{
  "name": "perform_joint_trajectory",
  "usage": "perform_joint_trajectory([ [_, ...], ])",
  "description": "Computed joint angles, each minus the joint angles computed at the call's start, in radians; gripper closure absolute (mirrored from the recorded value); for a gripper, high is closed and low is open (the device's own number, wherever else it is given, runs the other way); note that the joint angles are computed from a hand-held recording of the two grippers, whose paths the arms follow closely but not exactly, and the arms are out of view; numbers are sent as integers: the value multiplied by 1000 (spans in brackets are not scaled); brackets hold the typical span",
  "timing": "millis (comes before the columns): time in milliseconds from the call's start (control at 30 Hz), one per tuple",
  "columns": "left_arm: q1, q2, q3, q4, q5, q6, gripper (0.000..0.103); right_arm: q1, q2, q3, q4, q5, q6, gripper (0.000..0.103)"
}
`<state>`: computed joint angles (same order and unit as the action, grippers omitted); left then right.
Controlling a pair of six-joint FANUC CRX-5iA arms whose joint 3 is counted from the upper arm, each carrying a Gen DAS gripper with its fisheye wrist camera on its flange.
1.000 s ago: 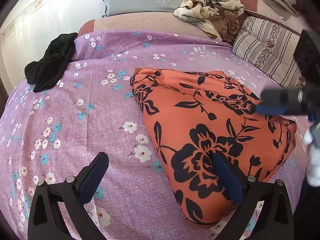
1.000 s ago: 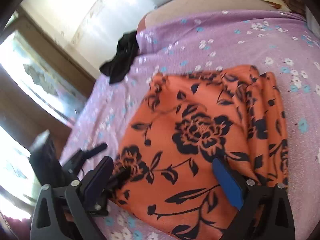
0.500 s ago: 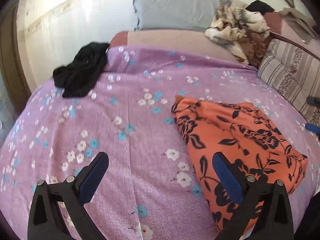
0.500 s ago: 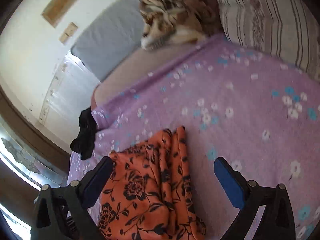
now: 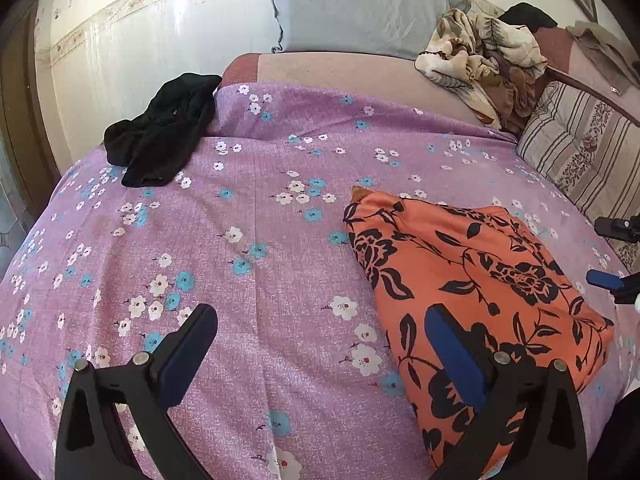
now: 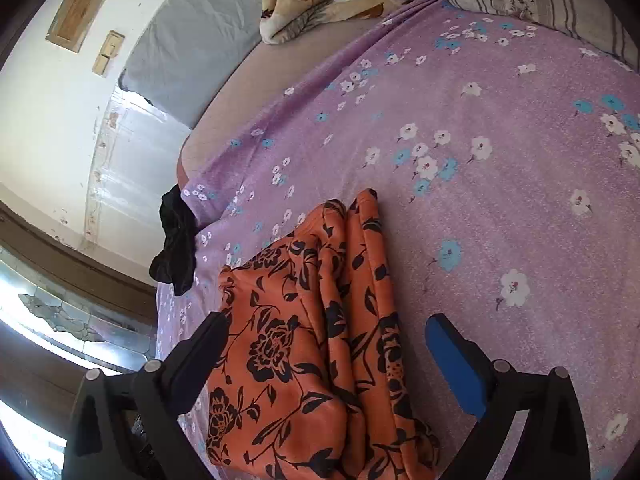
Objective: Fold small clothes
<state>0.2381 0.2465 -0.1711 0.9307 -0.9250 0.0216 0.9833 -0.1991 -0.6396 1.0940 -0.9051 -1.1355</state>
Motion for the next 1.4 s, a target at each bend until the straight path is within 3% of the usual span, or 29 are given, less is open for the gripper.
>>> perform_joint_trajectory([
  [133,-3,7,10,-9,0,13,0,-43,-4,-26,50,87,-11,17],
  [667,-17,35,45,-54,-12,59,0,-107,-30,-76,47,210,-40,18],
  [1067,-25,38,42,-63,-9,51,0,-109,-38,-91,43,220,-76,18],
  [1167,-23,41,48,-75,-22,57,0,-97,-33,-87,103,172,-90,18],
  [1300,-14,83,116,-137,-139,122,0,-47,9,-19,82,45,46,18],
  [1400,-7,120,176,-175,-248,177,0,-69,0,-49,210,77,-2,37],
])
